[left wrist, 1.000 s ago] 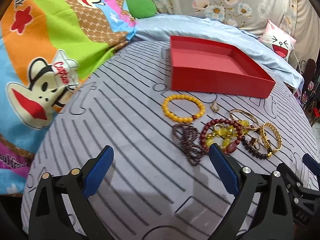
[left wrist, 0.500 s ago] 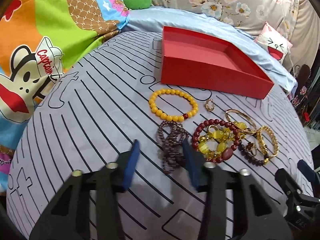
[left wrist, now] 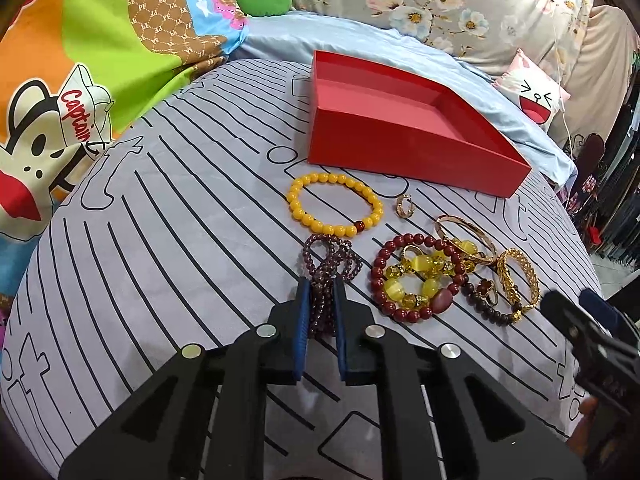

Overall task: Organize jewelry
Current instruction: 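Lower the left tool onto the dark purple beaded bracelet and close it, then lift purple beads with left tool while right tool grasps the twisted gold cuff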

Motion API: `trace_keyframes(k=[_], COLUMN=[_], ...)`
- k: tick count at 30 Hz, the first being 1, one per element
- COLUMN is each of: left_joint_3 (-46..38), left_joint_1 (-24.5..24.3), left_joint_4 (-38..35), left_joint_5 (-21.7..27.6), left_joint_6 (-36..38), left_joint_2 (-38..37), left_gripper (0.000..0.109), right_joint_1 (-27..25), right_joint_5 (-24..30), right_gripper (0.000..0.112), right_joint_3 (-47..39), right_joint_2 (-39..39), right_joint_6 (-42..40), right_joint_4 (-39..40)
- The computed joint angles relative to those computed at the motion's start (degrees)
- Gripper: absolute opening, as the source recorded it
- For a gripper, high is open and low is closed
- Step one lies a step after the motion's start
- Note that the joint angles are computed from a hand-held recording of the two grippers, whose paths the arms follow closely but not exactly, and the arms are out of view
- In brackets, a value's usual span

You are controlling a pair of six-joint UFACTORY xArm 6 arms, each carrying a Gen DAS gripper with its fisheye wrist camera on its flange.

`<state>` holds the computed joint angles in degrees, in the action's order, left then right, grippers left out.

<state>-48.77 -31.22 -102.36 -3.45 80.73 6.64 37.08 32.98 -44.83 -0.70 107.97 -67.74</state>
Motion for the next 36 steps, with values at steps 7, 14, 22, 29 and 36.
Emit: trace_keyframes(k=[7, 14, 22, 29, 36], left_joint_3=[0.0, -0.1, 0.4, 4.8, 9.7], left_joint_1=[0.0, 0.0, 1.2, 0.5, 1.3], left_joint_4=[0.2, 0.2, -3.1, 2.6, 22.7], left_joint_5=[-0.1, -0.2, 1.8, 1.7, 3.9], left_joint_6=[-0.1, -0.1, 2.2, -2.1, -21.0], left_joint_2=[0.1, 0.1, -0.8, -5.8, -10.8], left_gripper=[0.012, 0.012, 0.011, 0.010, 0.009], right_joint_1=[-2.2, -3.3, -3.6, -3.2, -3.1], right_joint_5=[-3.2, -5.7, -7.3, -7.7, -8.1], right_gripper=[0.078, 0.057, 0.053, 0.053, 0.053], right_joint_3=[-3.6, -4.3, -2.5, 0.8, 2.2], right_joint_2=[4.9, 6.2, 4.1, -0.8, -3.6], right_joint_6=[-4.2, -4.3, -1.9, -1.4, -1.5], right_joint_4=[3.4, 3.3, 1.1, 0.2, -0.1])
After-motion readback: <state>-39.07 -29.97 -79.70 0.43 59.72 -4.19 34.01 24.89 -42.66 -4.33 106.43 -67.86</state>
